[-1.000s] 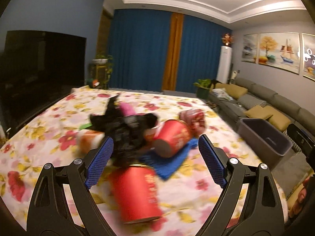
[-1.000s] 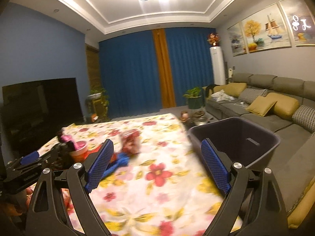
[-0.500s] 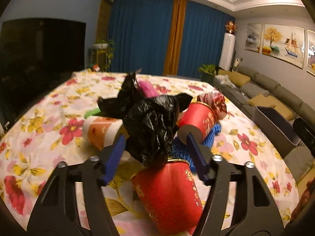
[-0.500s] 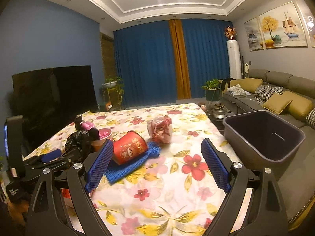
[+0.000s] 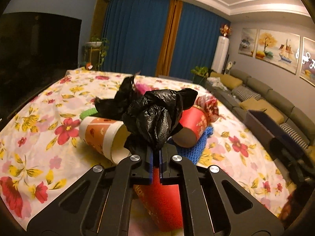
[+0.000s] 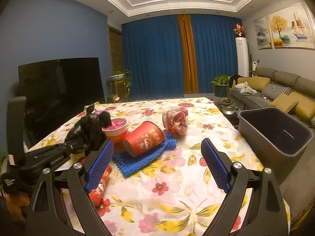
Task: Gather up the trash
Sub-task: 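Grasp the black plastic bag with the left tool while the right tool grasps a red cup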
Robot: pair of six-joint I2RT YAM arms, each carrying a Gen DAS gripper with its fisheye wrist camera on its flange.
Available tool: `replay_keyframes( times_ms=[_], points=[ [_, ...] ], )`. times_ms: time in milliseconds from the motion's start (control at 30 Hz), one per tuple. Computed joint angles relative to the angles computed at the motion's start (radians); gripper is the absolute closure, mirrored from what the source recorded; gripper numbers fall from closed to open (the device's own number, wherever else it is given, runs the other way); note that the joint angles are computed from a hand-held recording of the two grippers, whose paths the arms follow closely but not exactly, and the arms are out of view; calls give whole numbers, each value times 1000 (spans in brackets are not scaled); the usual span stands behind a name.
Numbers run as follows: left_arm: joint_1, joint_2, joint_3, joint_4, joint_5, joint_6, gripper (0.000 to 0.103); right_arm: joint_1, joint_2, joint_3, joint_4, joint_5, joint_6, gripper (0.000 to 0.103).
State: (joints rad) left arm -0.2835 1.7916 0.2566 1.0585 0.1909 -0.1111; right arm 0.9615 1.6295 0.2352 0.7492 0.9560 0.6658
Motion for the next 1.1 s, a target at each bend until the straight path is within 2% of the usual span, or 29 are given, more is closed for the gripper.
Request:
replay_keyframes(
  times_ms=[300,533,633,800,933,1100],
  points=[
    [119,-212,-158,58,79,-22,100,27,107,82,1,-52,-12,16],
    [253,-263,-201,59,151,-13,100,33,193,169,-14,-104,-23,16],
    [302,-279,-211,52,190,-9,100,22,230,206,-29,-167,-11,16],
    [375,-282,-224,61,253,1,100,26,282,294,-91,-213,-19,16],
    [429,-276,-229,68,302,8,100,6,317,389,-221,-270,-7,16],
    [467,-264,-233,79,347,13,100,-32,353,466,-327,-344,13,16]
  ],
)
